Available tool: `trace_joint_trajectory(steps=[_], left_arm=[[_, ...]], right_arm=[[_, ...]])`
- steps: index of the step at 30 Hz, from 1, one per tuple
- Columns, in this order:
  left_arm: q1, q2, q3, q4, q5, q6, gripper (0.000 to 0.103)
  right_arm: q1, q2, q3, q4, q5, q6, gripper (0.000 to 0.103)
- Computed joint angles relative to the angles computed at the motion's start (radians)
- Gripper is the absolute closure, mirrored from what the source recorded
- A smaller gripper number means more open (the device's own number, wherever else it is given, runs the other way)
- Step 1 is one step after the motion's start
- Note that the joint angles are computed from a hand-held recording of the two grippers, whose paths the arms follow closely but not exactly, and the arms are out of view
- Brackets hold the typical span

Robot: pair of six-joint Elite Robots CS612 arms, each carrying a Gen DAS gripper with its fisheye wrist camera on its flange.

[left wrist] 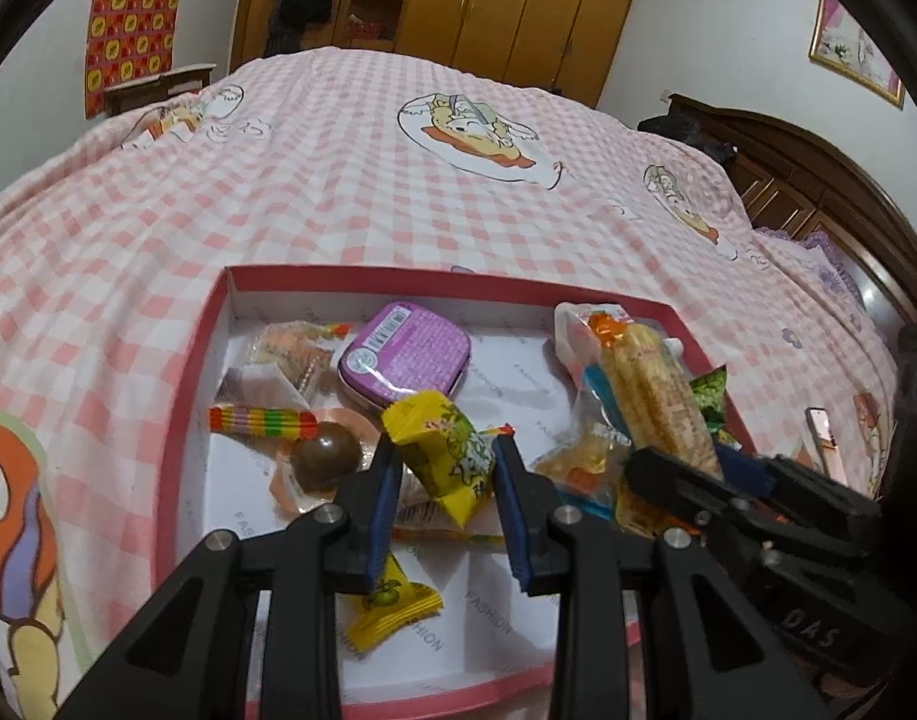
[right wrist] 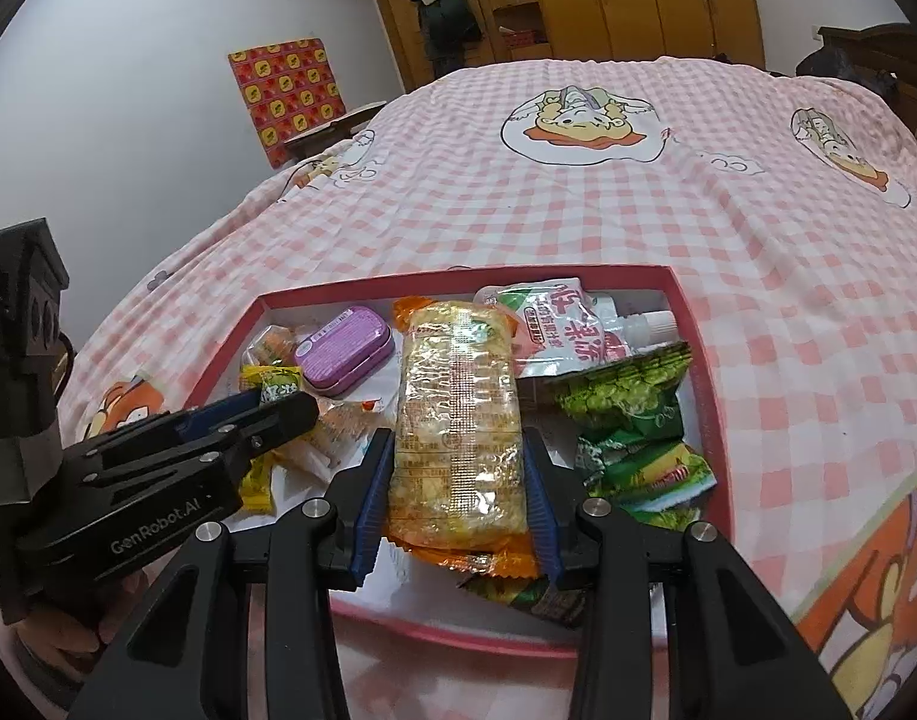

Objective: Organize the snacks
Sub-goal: 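Lower the candy and rice-cracker bar into the box and open both grippers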

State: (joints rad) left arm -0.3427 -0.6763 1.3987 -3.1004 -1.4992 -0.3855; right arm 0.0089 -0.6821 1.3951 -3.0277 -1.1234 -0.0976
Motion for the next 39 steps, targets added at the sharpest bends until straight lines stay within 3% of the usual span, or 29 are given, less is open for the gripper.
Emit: trace_joint_trajectory(steps=[15, 22, 29, 33, 39], left_arm=[[0.002, 0.009, -0.009, 0.013, -0.007, -0.005, 0.069], [-0.006, -0.004, 0.011, -0.008, 0.030, 0.002, 0.069], [-0.015, -0.028, 0.039, -0.023, 0.069, 0.007, 0.048], [-0.019, -0.046, 0.059, -0.020, 0.080, 0.006, 0.043], [-0.030, -0.073, 0.100, -0.031, 0.123, -0.007, 0.028]], right_arm=[[0.008, 0.023, -0.021, -0.014, -0.008, -0.009, 0.062], [0.010, 0.021, -0.002, -0.079, -0.014, -0.008, 0.059], [0.004, 0.012, 0.010, -0.118, 0.000, 0.025, 0.040], [0.001, 0.003, 0.023, -0.135, 0.006, 0.042, 0.037], [-0.002, -0.018, 0.055, -0.160, 0.019, 0.044, 0.034]])
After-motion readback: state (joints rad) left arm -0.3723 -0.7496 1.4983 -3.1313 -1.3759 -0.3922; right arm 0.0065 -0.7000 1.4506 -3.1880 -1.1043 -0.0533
